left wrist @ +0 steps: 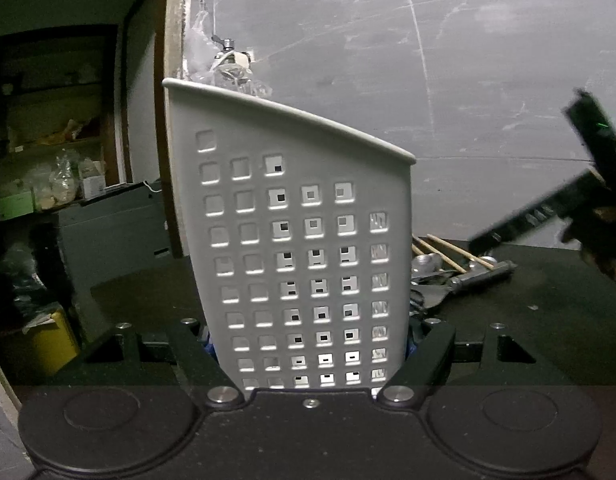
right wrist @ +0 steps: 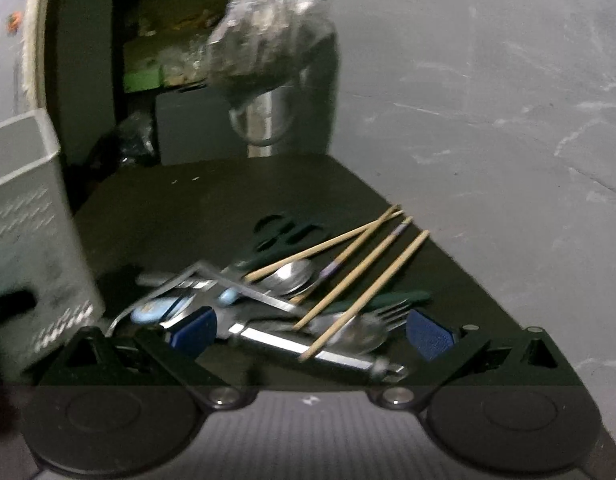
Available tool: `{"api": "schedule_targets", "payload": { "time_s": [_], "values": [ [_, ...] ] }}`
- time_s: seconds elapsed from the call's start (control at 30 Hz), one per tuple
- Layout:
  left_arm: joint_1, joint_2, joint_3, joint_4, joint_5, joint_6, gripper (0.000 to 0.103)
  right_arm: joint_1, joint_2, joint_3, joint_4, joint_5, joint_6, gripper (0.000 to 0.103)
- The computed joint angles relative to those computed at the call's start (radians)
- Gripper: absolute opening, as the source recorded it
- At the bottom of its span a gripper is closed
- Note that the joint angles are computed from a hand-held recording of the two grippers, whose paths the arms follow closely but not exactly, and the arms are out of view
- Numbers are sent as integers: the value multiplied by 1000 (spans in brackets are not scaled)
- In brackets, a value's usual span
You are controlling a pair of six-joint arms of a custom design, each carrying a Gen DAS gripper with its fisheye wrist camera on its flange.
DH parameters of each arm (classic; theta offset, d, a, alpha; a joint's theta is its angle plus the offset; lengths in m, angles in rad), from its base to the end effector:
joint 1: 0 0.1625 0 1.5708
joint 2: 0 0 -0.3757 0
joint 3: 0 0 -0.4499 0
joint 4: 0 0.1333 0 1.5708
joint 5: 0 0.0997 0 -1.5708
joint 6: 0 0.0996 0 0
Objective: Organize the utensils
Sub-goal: 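Lower the right gripper over the wooden chopsticks and gather them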
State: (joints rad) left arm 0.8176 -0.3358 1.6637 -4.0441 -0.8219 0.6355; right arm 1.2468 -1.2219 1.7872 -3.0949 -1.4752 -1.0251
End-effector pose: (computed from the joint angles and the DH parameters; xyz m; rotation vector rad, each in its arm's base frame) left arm -0.2435 -0.5537 -0.0897 0.9350 1.9545 -1.4004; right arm -0.0705 -0.6586 0.2992 0.8829 -2.2403 1.0492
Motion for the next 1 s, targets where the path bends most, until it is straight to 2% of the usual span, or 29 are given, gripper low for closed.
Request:
{"api": "schedule_targets", "payload": {
  "time_s": [0.13,0.27,0.33,0.43,0.6,0.67,0.7,0.83,0.93,1.0],
  "values": [
    [-13,-11,27,4,9,-14,77,26,61,-118,57,-73,82,103],
    [-21,-10,26,7,20,-25,77,63,142,-266,152,-178,195,102],
    [-23,-7,26,3,19,-24,77,77,175,-321,178,-218,220,101],
    [-22,-12,33,4,12,-26,77,97,228,-396,204,-286,231,93],
    [-12,-22,41,6,-3,-25,77,115,287,-482,266,-371,274,76],
    [-10,-24,43,3,-7,-27,77,121,305,-502,276,-398,274,64],
    [-8,-25,44,3,-9,-27,77,123,309,-503,278,-410,277,61],
    [-10,-25,46,-1,-9,-28,77,125,324,-538,350,-426,341,47],
    [-9,-25,47,-1,-11,-28,77,127,337,-559,372,-432,371,20],
    [-9,-25,48,-1,-13,-29,77,128,343,-573,383,-431,397,14]
  ]
}}
